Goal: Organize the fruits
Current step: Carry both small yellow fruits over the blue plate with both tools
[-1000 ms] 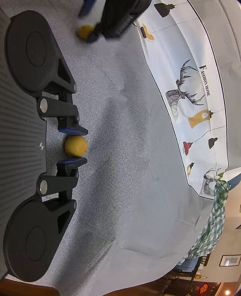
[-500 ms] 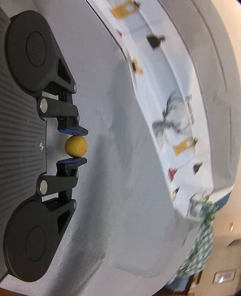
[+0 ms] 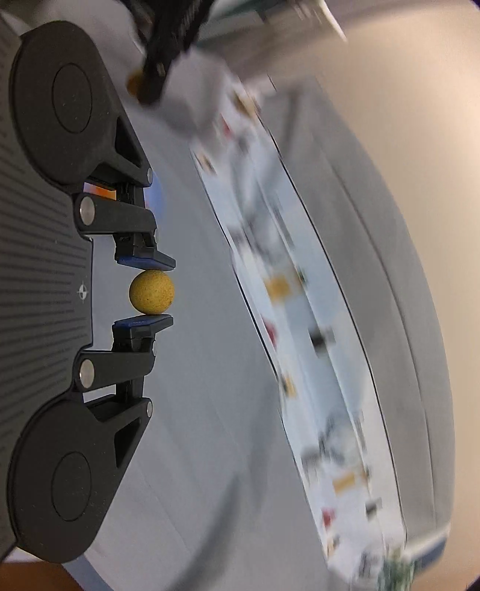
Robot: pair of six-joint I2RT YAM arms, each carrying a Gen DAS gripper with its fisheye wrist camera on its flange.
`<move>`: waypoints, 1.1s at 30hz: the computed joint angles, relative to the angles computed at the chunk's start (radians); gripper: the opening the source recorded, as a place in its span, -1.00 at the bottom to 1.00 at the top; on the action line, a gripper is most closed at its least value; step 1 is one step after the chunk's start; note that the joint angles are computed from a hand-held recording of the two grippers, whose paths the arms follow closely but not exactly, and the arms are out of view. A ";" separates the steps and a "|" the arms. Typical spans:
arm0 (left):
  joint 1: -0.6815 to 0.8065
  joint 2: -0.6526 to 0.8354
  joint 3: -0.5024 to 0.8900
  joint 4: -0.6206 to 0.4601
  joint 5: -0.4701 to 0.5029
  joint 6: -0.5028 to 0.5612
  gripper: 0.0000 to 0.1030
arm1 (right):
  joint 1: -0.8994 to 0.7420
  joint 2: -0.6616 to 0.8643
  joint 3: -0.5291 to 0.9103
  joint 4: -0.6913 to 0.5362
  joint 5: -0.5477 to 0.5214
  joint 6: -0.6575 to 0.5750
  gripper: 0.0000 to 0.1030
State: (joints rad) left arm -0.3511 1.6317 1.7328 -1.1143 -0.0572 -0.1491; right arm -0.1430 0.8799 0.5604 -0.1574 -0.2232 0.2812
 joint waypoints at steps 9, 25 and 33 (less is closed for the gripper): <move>0.182 -0.432 -0.353 0.002 0.082 0.014 -0.47 | 0.479 -0.209 0.107 -0.276 0.220 -0.031 -0.48; 0.405 -0.493 -0.423 0.029 0.259 0.088 -0.47 | 0.765 -0.111 0.198 -0.353 0.485 -0.021 -0.48; 0.418 -0.339 -0.362 0.093 0.275 0.074 -0.47 | 0.704 0.015 0.205 -0.275 0.440 -0.046 -0.48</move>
